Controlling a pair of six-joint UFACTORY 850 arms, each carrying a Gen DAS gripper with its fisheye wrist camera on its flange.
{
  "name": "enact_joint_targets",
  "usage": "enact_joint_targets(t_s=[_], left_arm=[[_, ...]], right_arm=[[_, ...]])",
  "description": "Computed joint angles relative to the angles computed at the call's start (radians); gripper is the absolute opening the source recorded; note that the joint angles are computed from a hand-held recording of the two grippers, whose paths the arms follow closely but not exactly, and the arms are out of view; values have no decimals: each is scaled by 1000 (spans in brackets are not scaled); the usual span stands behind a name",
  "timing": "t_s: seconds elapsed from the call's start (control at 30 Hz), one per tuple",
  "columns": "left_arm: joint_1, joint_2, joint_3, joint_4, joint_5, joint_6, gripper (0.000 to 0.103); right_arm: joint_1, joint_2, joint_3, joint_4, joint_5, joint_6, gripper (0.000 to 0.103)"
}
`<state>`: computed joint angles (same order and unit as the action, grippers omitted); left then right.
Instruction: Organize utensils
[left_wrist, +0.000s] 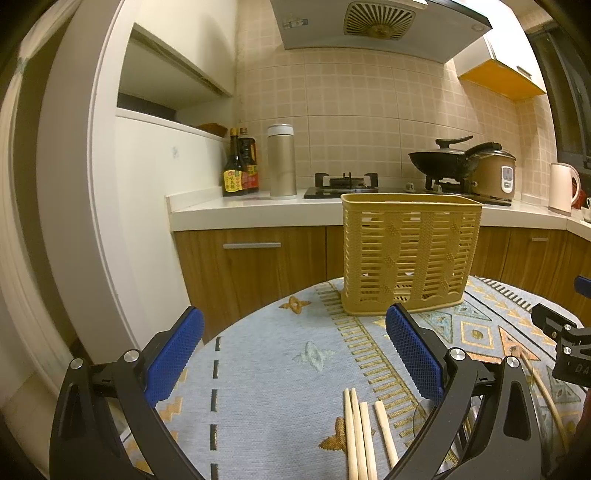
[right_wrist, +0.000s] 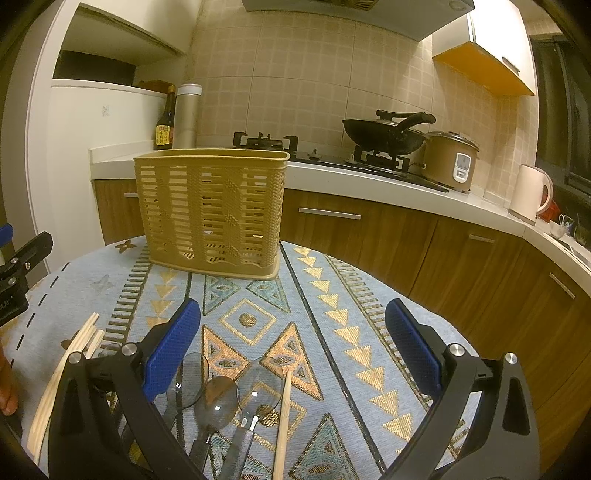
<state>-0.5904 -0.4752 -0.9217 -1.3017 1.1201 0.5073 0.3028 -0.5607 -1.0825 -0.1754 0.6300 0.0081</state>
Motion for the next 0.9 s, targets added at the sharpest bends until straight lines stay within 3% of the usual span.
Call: enact_joint_targets(t_s=[0.63,0.73,0.77,0.9], left_arm=[[5,7,6,14,-19,-17,96],[47,49,39,58,-151,-76,92],[66,68,55,81,-203,-110,84],[177,162,140,362,-475,-415,69]], right_arm=[[3,-4,-12,28,-31,-24,91],[-4,-8,-28,8,-67,10,87],[-7,-10,-36,5,-86,20,85],[-28,-27,-81,-110,-189,167,73]])
